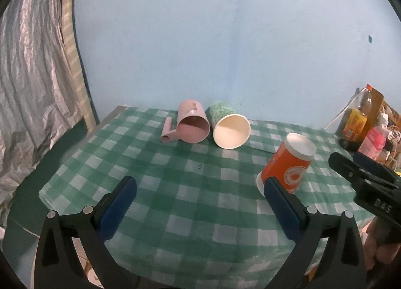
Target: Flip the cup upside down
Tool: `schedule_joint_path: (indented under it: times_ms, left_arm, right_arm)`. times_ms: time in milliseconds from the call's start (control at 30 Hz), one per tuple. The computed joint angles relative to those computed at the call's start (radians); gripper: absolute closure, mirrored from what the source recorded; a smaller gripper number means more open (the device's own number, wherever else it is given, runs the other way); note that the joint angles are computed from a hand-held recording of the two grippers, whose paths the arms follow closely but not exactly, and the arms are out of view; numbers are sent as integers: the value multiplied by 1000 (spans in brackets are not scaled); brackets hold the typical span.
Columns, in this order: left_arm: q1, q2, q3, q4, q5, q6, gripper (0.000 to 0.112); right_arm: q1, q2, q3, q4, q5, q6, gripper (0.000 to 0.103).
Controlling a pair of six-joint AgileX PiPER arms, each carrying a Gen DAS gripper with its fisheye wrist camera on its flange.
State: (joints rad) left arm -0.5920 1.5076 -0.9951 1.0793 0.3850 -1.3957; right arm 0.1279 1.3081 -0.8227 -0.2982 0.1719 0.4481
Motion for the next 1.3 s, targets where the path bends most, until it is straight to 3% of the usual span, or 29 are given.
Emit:
schedule_joint_path:
  times_ms: [233,433,667,833,1300]
  left_arm:
    - [-77,-45,74,212,94,-198,10]
    - [-90,-74,126,294,90,-274,10]
    - [-103,-88,117,226,134,-202,10]
    - [-79,-98,121,197,105,-186,10]
    - [-82,-103,105,128,107,-130,10]
  right_arm:
    - [-10,-58,32,105,38,-85,14]
    - [25,-87,49,17,63,6,14]
    - [62,-96,43,-77,85,112,14]
    - [82,-98,44,-133,96,173,14]
    - [73,-104,45,-85,103,133,14]
